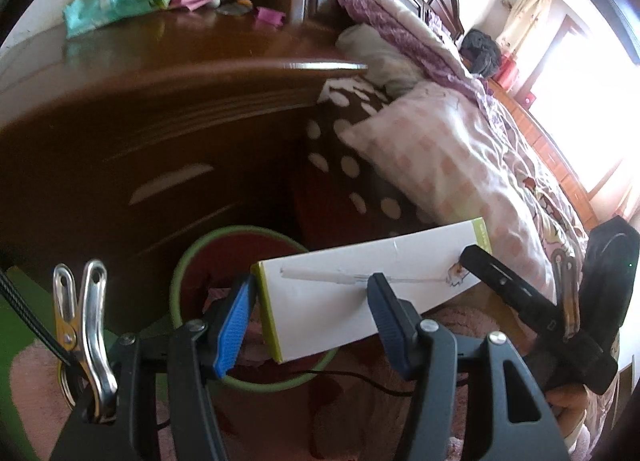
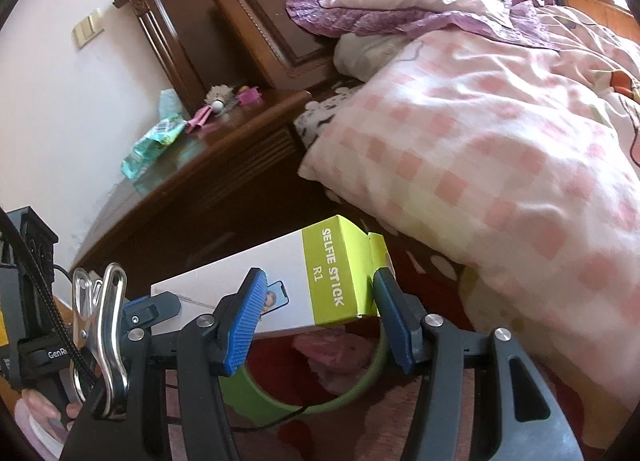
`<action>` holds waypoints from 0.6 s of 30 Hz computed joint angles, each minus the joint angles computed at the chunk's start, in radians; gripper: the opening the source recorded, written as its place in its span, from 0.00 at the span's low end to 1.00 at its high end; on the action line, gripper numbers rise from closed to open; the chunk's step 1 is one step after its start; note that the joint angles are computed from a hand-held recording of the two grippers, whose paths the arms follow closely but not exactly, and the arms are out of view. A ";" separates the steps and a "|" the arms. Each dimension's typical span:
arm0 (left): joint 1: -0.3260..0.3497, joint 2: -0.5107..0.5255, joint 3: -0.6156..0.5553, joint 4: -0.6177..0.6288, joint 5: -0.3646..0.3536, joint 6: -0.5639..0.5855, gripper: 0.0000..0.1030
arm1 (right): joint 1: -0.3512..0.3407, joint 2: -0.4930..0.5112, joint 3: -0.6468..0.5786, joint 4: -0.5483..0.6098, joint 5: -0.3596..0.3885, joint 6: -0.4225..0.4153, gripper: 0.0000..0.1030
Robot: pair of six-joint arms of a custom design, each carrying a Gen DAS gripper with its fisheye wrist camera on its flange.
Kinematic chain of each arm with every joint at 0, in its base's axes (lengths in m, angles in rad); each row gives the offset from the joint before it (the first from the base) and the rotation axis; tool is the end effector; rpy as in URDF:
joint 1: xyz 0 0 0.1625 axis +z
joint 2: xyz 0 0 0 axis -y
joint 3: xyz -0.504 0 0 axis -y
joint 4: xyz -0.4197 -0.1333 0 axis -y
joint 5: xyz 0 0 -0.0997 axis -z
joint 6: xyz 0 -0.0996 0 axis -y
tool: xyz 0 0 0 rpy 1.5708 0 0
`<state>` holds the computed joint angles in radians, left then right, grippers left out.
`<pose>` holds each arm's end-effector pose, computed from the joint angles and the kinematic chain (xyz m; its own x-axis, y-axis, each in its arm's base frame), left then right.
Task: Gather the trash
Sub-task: 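Carry the Selfie Stick box down over the red bucket with both grippers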
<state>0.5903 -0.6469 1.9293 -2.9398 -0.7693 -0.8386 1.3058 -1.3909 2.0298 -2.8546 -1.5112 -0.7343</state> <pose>-0.4068 -0.5191 0.0035 -0.9089 -0.0492 -0.4141 0.2269 0.7748 -0.5901 -0.0140 -0.5832 0.3886 -0.8623 -0.3484 0.3675 -0.4964 0.7245 -0.4781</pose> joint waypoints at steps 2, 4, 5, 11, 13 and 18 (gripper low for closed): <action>0.010 0.013 -0.005 -0.011 -0.014 0.011 0.59 | -0.006 0.005 0.002 -0.015 -0.011 -0.003 0.56; 0.021 0.026 -0.013 -0.019 -0.028 0.025 0.59 | -0.010 0.013 0.004 -0.032 -0.026 -0.002 0.56; 0.027 0.032 -0.016 -0.026 -0.036 0.034 0.59 | -0.012 0.018 0.004 -0.037 -0.033 -0.002 0.56; 0.058 0.059 -0.033 -0.029 -0.058 0.066 0.59 | -0.014 0.048 0.004 -0.081 -0.076 -0.011 0.56; 0.068 0.070 -0.045 -0.018 -0.053 0.077 0.59 | -0.012 0.058 0.002 -0.090 -0.087 -0.013 0.56; 0.089 0.088 -0.072 0.038 -0.040 0.068 0.59 | -0.004 0.080 0.000 -0.114 -0.098 -0.021 0.56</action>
<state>0.6792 -0.5584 1.8574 -2.9018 -0.8095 -0.7704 1.3013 -1.3110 2.0294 -2.9682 -1.6093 -0.7552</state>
